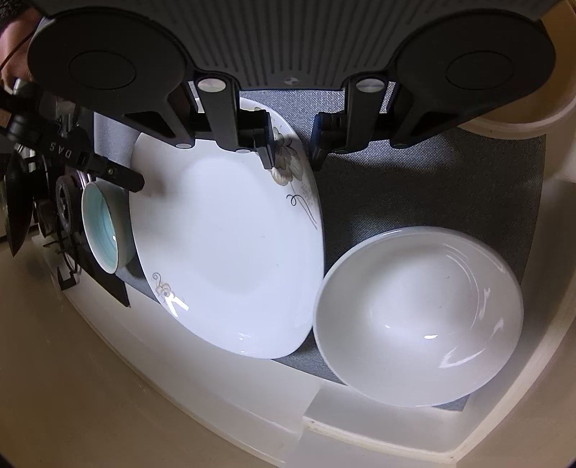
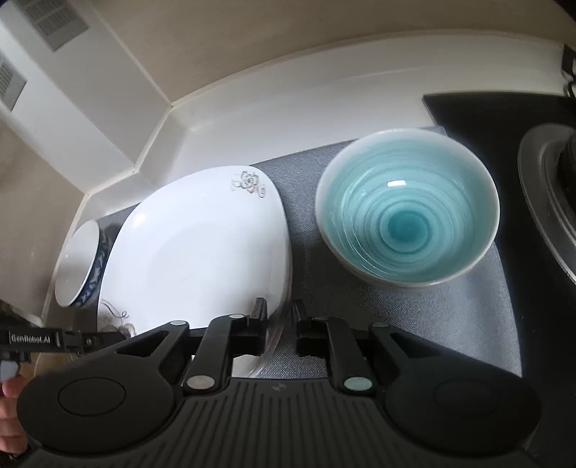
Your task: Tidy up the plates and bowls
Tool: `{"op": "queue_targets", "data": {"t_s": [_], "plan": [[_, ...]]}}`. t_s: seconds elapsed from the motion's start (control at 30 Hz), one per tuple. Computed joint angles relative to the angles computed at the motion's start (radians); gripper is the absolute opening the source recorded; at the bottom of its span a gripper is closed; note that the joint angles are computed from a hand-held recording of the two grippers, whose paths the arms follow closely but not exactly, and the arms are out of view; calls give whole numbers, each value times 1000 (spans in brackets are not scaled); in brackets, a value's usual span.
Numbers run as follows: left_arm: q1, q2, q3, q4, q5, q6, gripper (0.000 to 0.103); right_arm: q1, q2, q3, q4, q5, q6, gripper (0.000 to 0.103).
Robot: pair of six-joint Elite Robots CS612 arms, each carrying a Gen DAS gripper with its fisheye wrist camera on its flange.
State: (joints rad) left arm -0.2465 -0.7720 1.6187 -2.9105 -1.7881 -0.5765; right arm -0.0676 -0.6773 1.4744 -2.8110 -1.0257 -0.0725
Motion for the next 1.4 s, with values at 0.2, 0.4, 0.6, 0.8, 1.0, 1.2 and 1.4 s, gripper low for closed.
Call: {"op": "queue_targets", "data": {"t_s": [0.2,0.4,0.6,0.8,1.0,1.2,1.4], "plan": [[-10,-16,12,4,34,10,21,-1,-16,23,-7,-6,-9,18],[-21,-32,21,9,66,21,41,-7,-59,92,-51,-29,-19,32],[-29,-52,42,13,86,37,48,-5,-120,186,-36,-33,-110,41],[-41,-71,66,7,96,45,62,18,-137,219,54,-3,-217,41],[-53,-86,84,5,102,55,69,48,-141,221,111,-15,-326,41],[-57,-84,83,33,96,51,70,51,-135,218,130,-49,-352,33],[-61,-82,85,62,87,59,71,28,-148,242,98,-58,-339,19]]}}
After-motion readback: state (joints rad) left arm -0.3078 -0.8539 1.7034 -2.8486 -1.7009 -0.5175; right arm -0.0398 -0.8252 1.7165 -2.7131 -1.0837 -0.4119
